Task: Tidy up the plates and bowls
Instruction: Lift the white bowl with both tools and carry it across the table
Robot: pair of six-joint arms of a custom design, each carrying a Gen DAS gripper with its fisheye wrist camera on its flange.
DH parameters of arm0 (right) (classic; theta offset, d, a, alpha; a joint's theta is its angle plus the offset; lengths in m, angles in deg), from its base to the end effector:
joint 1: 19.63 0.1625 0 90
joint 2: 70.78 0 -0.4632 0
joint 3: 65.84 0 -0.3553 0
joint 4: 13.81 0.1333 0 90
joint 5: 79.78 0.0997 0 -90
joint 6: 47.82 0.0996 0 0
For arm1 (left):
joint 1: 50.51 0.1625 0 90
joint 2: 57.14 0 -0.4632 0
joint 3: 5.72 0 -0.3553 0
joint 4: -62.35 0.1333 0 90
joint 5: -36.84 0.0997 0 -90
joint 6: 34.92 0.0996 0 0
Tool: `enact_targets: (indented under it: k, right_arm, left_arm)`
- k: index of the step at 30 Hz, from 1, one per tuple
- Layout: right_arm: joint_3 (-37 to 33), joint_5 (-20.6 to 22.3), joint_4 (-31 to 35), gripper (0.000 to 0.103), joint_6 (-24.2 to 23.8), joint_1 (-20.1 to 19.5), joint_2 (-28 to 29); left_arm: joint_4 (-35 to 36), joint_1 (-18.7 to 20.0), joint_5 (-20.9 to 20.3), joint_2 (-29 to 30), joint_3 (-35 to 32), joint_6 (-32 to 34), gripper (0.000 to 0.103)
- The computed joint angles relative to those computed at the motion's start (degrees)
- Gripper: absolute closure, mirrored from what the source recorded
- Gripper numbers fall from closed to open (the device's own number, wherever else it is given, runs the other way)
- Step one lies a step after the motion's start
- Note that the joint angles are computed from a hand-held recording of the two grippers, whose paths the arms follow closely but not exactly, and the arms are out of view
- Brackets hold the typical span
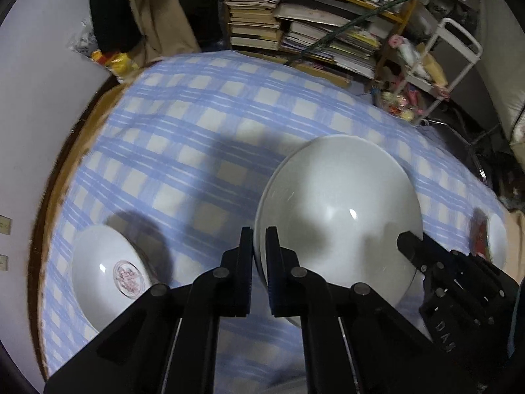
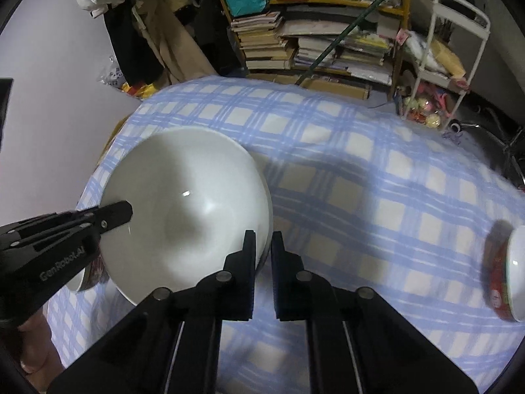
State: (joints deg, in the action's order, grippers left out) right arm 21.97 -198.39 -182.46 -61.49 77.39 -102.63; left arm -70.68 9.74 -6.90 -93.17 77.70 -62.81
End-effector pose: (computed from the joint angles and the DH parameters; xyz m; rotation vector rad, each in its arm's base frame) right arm 0.1727 -0.7022 0.0703 0.3338 -2.5646 0.4791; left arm -0.1738 -0.7177 0.0972 0.0769 2.3671 -0.4086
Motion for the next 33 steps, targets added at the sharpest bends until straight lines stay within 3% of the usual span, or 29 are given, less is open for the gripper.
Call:
enact_targets:
  k: [4,15,33]
  right_arm:
    - [4.4,-2.7,-4.5,0.093,-1.5,0.9,-2.8]
    - [14.2,-5.7,-6.9,0.093,-1.5,0.2,-10.3]
    - [30.8,-4.6,-13.1,0.093,0.1,-5.4,-21.8]
  left_arm:
    - [-2.1,-1.8,-2.1,-0.7,2.9,-1.6,0.096]
    - [-5.7,-7.5,-2.6,-1.3,9.7,-4.9,0.095]
    - [-5.0,-14.1,-7.2,1.6,15.1,-10.4,0.095]
